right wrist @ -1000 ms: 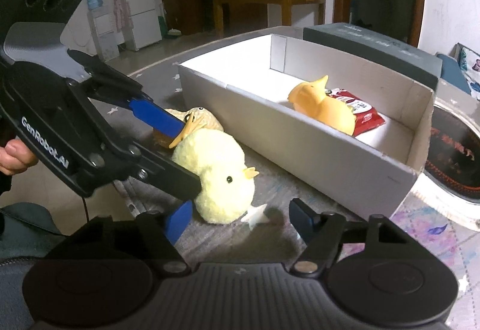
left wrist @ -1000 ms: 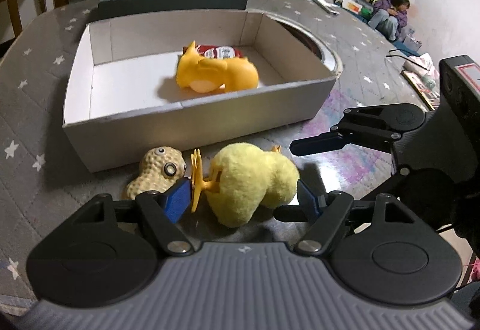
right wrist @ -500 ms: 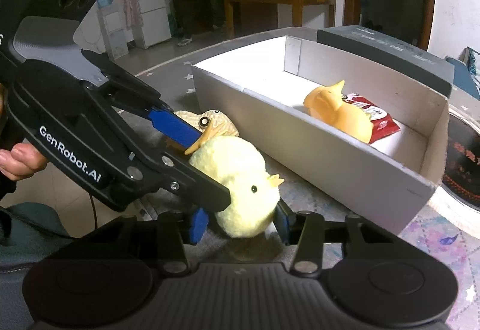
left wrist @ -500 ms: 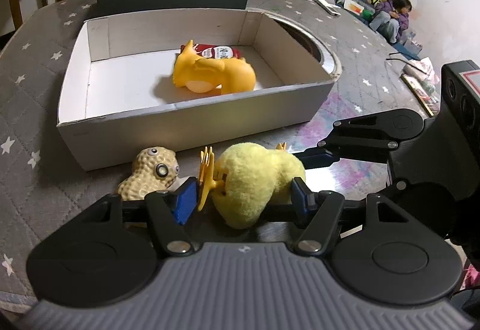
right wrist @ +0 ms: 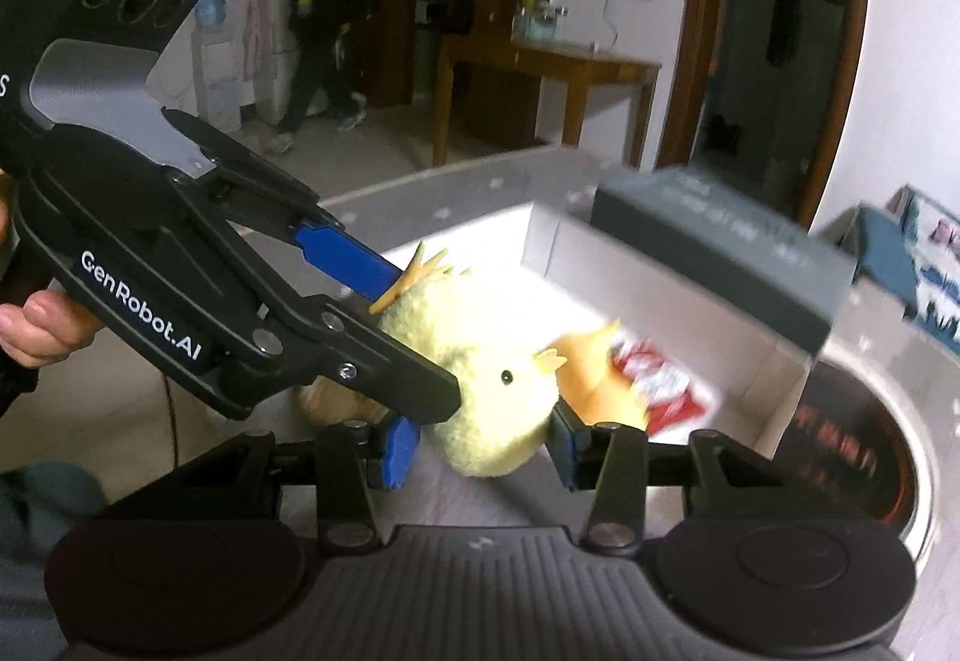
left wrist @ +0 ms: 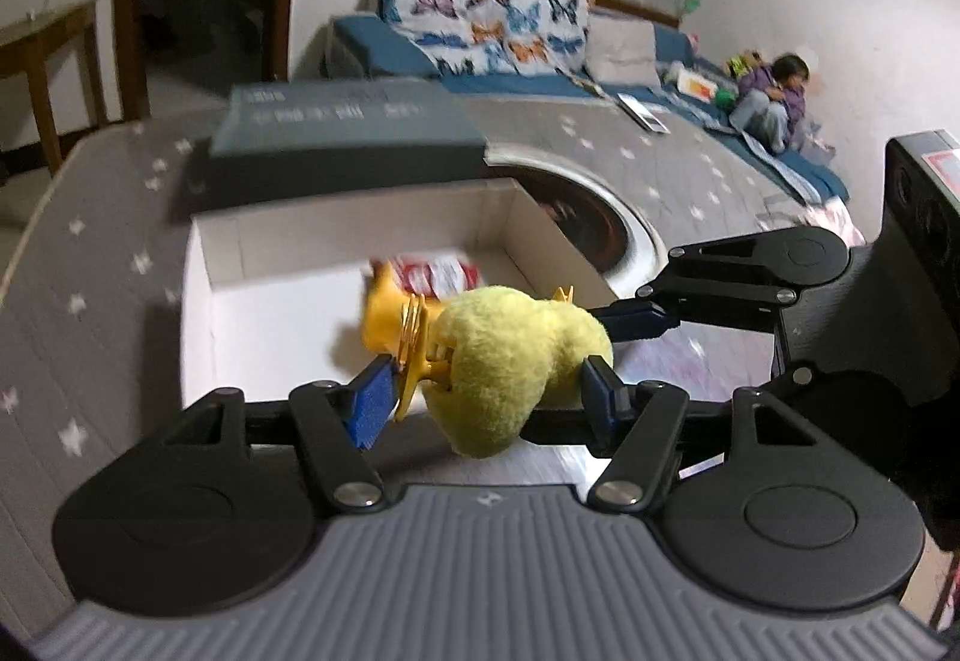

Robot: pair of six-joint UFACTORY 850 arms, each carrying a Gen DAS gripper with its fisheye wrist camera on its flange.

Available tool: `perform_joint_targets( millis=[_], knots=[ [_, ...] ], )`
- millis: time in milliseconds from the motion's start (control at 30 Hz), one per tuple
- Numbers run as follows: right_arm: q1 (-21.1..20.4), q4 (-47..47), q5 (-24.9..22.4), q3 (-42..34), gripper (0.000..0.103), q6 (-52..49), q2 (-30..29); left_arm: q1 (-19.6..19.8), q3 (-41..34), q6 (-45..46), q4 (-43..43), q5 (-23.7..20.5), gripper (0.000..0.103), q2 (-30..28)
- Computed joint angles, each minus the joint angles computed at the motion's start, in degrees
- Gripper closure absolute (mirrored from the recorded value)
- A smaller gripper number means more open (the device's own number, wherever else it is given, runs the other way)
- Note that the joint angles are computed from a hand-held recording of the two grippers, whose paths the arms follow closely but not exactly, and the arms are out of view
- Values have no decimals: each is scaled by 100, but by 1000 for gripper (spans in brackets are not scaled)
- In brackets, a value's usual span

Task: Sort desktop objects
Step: 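Carry the yellow chick into the white box and open the left tool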

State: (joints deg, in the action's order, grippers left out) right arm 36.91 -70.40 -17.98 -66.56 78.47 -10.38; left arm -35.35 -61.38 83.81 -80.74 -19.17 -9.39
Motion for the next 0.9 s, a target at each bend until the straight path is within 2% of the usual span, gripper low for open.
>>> perform_joint_targets(
  millis=[167,367,567,733,900],
  knots=[
    [-274,98,106,-474,58,-356,-386,78,-544,-434,379,75,37,-445],
    [-586,1034,295,-979,58,-1386,-896,203,-1122,-1118,966,-67,37,-1018],
    [-822,2186,399,-1360,58,-2399,-1318,364,-1676,-1900,1513,-402,37,-1592],
    [-955,3082,395,-1650,57,-3214,-1629,396,-1873,-2122,1679,-386,37,-1819],
    [-1002,3218,440,-1703,55,-3283,-1712,427,-1855,-2078,1595,-357,37,-1827]
  ],
)
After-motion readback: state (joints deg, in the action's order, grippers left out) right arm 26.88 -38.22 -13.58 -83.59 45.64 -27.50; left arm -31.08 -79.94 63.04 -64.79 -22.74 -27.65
